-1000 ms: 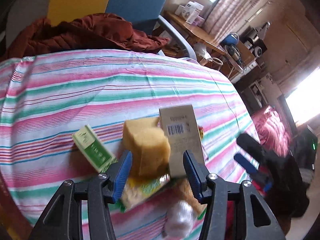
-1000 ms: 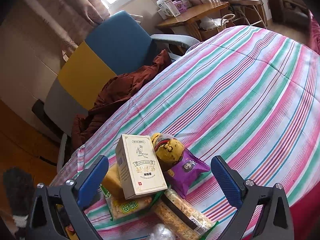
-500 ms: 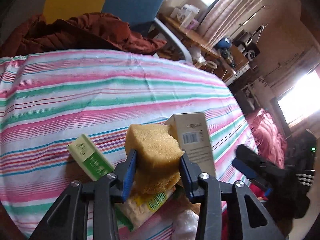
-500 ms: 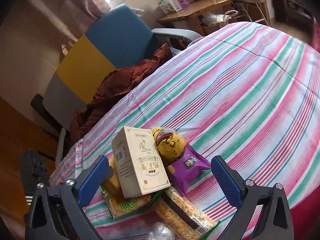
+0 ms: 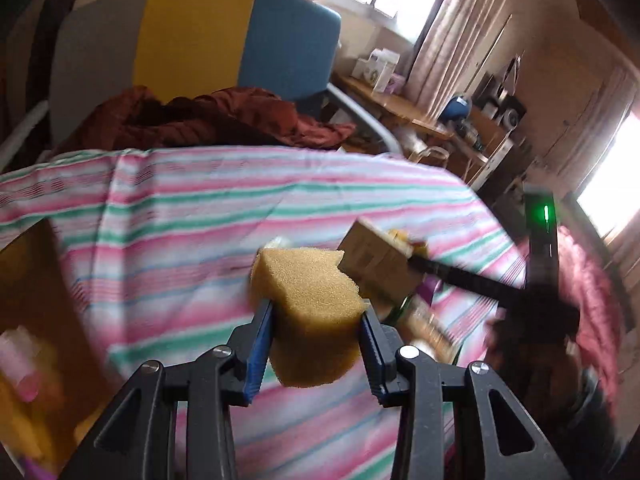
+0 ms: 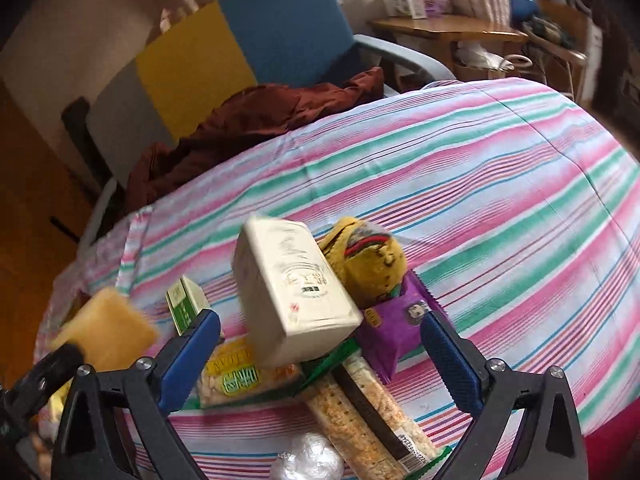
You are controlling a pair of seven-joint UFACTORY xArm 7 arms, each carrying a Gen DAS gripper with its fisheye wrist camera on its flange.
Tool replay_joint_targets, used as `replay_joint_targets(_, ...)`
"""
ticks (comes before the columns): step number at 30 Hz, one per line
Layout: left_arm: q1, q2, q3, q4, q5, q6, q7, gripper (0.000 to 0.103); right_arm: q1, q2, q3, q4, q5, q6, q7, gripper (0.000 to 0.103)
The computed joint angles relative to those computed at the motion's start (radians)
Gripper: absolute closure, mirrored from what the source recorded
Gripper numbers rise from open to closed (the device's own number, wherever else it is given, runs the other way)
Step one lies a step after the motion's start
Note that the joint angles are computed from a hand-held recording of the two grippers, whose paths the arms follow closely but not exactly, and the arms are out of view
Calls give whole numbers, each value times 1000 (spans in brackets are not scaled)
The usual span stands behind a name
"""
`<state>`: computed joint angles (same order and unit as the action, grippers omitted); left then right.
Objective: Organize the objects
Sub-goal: 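Grasp the yellow sponge with the left gripper while the right gripper grasps the white boxed product, then carry the sponge and white box into the gold tray and open both grippers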
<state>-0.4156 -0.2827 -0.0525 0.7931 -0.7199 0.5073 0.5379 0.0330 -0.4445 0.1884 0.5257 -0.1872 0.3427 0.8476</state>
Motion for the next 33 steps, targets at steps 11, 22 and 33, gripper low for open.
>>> replay_joint_targets(11, -17, -64, 5, -158, 80, -4, -47, 59, 47, 84, -29, 124, -71, 87, -179, 6)
replay_joint_targets(22, 5, -17, -28, -151, 175, -30, -115, 50, 112, 348, -129, 354, 149, 211, -623, 26)
replay_joint_targets(33, -43, -57, 10, -184, 155, -86, -65, 64, 98, 207, -84, 246, 137, 163, -586, 50)
